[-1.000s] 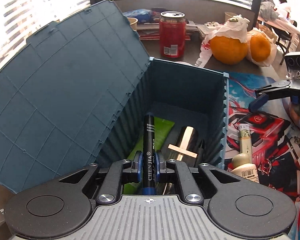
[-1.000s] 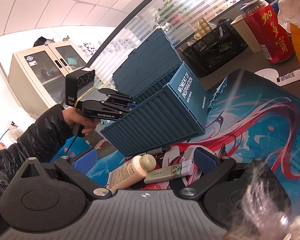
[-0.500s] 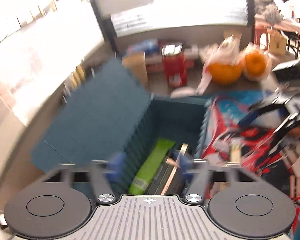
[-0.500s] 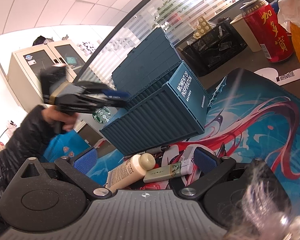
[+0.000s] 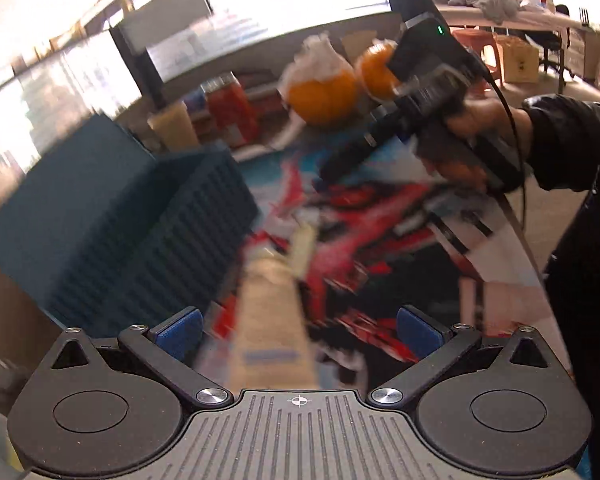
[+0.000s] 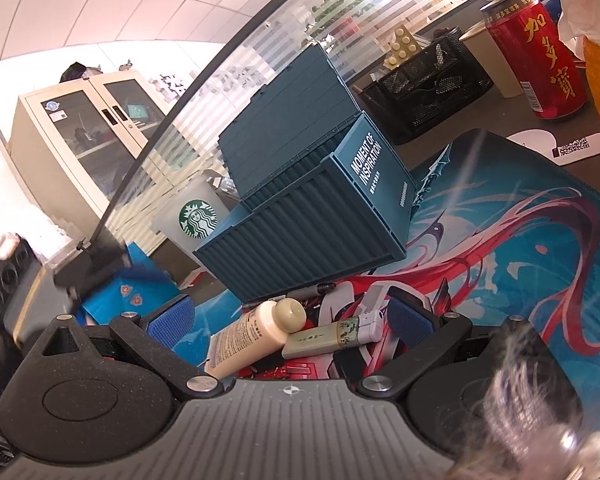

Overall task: Organize rigid objects
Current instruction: 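Move the left gripper to the cream squeeze tube and grasp it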

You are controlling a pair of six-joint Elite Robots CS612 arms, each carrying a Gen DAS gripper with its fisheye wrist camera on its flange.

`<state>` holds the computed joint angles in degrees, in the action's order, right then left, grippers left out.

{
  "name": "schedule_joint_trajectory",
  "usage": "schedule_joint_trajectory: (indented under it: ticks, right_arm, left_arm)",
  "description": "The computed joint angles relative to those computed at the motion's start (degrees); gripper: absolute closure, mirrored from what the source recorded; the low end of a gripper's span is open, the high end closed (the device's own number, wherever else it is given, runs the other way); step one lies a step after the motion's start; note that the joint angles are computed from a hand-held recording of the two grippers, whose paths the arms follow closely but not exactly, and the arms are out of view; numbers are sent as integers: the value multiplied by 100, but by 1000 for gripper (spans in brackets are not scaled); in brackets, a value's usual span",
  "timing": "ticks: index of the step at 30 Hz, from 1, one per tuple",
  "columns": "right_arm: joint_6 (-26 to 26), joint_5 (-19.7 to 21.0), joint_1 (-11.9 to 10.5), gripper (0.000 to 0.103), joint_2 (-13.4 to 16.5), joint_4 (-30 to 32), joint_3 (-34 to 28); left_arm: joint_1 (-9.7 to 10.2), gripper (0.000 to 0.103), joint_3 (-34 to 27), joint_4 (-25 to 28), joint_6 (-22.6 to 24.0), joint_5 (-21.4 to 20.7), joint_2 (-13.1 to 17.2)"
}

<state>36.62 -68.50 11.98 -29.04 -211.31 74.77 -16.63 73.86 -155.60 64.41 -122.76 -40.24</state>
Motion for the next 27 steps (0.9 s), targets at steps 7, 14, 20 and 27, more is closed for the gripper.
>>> schedule_joint_trajectory:
  ticks: [7, 14, 20, 27]
  right_arm:
    - [-21, -28, 5, 0, -14, 44, 18]
    - [-22, -46, 12, 0, -24, 58, 32]
    - [-19, -29, 12, 0, -18, 40, 24]
    - [-3, -16, 10, 0, -19, 8, 28]
  left_arm:
    - [40, 0, -130, -144, -807, -72, 182]
    - [2, 0, -379, 113, -1174, -119, 363]
    - [-6, 0, -503, 264, -1342, -220, 460]
    - [-20, 1, -721, 474, -1726, -226, 589]
